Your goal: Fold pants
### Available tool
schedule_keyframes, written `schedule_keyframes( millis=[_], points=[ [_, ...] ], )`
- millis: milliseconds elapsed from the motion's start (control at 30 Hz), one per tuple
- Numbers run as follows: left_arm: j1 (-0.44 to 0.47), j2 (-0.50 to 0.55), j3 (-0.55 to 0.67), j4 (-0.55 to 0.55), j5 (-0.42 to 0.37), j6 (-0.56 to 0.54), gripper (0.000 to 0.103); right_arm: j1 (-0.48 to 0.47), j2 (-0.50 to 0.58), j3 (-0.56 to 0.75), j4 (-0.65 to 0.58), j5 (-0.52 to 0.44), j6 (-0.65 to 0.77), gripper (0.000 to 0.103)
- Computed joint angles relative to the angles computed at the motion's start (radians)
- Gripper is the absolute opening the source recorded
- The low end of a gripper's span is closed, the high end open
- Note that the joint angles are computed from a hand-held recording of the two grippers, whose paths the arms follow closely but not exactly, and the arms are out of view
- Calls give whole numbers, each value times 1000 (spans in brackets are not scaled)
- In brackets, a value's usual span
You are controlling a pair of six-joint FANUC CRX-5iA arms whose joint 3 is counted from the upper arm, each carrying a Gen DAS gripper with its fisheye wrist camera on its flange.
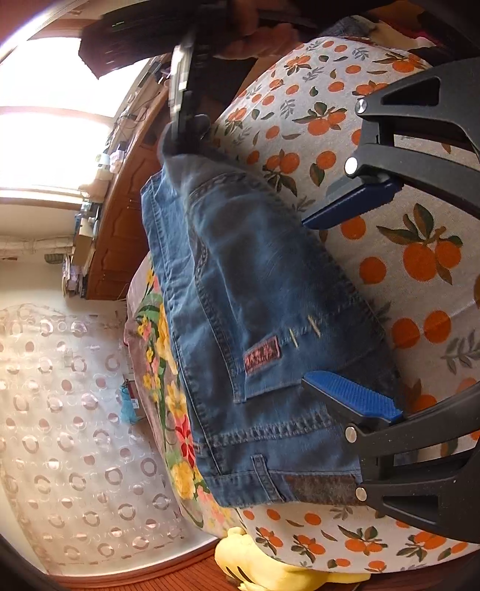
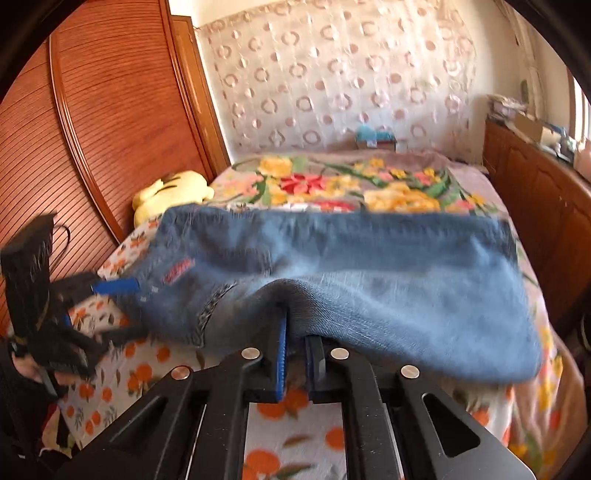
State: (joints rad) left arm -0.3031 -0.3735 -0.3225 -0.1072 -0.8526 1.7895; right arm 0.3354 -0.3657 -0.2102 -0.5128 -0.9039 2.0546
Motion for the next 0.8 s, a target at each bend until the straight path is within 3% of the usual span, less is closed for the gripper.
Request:
schedule_keyframes(
  millis=[233,433,600,800],
  points=[
    [-21,87,69,-46,-15,-22,80,0,79,61,-36,26,50,5],
    [38,95,67,10,12,-65,65,-19,141,100,-63,3,61,6],
    [50,113,94,-11,5,-48,63,-7,114,78,-31,13,12,24],
    [88,113,94,23,25,-68,63,38,41,-5,37,26,-5,27]
  ],
)
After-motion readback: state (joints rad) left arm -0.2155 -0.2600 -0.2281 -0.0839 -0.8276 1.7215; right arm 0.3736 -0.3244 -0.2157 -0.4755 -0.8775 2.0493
